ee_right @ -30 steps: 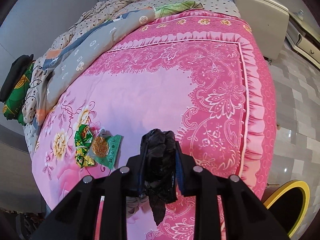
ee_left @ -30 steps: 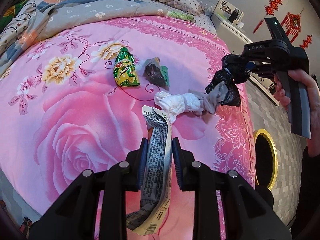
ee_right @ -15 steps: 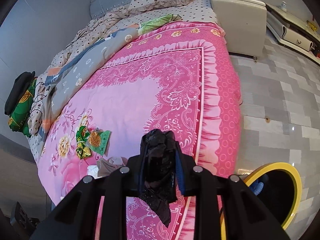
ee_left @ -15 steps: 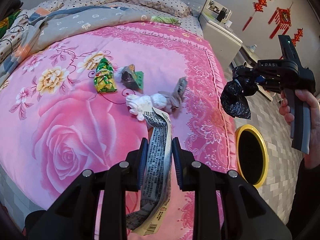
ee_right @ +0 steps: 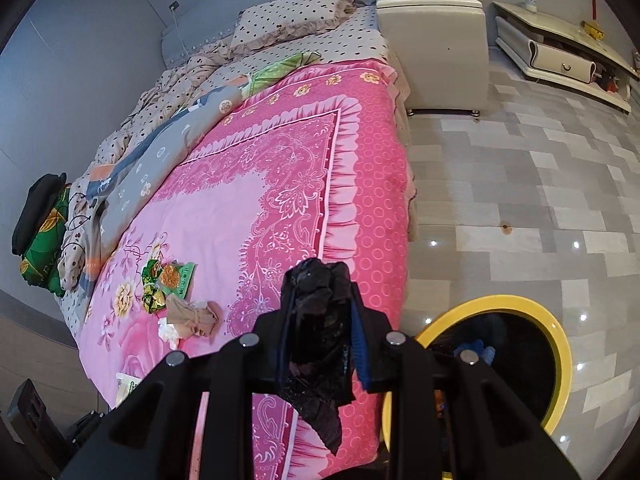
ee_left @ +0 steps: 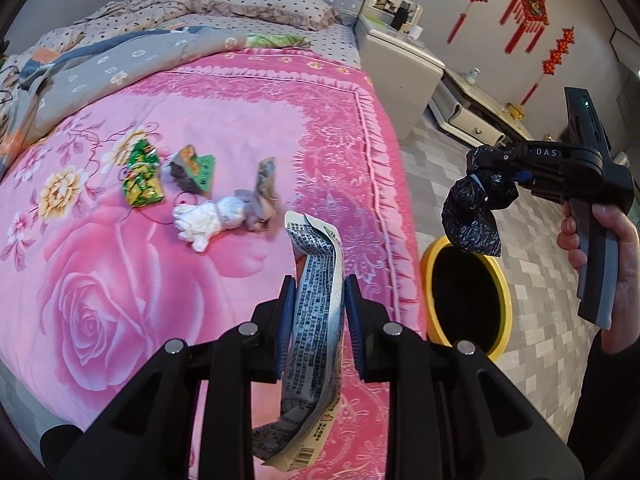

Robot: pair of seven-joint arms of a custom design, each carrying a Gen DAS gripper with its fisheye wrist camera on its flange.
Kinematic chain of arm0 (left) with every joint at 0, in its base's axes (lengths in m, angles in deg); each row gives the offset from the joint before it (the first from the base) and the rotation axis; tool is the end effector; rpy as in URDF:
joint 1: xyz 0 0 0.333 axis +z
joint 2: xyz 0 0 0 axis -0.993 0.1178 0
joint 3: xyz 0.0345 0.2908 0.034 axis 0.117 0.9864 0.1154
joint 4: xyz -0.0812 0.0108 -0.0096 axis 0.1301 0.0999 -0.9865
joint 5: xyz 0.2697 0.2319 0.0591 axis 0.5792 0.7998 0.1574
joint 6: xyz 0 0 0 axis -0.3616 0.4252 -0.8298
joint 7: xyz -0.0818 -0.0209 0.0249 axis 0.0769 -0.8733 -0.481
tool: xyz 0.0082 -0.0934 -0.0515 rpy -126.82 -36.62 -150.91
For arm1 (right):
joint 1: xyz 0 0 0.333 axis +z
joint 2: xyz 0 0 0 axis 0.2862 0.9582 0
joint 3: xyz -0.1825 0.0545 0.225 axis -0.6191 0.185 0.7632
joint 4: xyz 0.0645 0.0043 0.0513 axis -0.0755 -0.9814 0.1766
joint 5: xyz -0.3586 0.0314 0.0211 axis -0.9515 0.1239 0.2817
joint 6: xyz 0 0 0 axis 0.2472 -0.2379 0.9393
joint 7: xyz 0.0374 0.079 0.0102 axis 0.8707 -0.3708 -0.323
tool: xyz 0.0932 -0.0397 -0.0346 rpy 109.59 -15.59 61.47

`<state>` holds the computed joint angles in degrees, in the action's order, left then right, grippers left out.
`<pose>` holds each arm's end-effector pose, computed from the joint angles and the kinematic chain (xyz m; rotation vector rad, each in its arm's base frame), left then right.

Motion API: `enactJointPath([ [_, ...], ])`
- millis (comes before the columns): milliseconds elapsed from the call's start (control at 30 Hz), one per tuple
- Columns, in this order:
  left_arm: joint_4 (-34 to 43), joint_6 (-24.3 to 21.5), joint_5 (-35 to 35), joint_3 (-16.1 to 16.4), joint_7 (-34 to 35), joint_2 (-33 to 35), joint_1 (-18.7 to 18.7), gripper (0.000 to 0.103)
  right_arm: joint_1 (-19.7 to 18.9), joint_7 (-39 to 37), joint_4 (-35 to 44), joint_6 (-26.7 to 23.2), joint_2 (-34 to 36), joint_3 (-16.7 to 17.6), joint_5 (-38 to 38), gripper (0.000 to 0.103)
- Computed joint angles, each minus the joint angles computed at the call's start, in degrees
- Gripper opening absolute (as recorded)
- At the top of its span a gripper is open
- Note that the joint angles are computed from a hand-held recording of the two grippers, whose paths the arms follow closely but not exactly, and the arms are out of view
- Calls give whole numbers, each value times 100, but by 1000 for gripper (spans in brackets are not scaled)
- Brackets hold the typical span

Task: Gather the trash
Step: 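Carry the paper wrapper and black bag over the bin and release both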

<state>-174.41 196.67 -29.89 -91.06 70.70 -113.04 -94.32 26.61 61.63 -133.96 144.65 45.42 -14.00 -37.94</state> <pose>0.3887 -0.1417 0.5186 -2.2310 1.5634 -0.8455 0.5795 0.1342 0.5513 -2.0158 1.5047 -0.0067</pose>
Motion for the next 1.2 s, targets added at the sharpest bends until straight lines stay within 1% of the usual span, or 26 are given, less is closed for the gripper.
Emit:
enactJointPath([
  [233, 547, -18, 66, -157, 34, 484, -114, 23, -225, -235, -314, 8, -257, -173, 173, 23],
  [633, 1736, -7, 120, -407, 299, 1661, -346, 24, -583, -423, -562, 12, -413, -398, 302, 23],
  [733, 1982, -7, -32, -419, 411, 1942, -418, 24, -680, -441, -589, -5, -395, -449, 347, 23],
  [1133, 3042, -127, 94, -638, 533, 3124, -503, 24, -1009, -490, -602, 98, -151, -568, 330, 23],
  [1200, 3223, -104, -2, -677, 662, 3326, -524, 24, -1049, -490, -582, 113, -91, -571, 316, 23],
])
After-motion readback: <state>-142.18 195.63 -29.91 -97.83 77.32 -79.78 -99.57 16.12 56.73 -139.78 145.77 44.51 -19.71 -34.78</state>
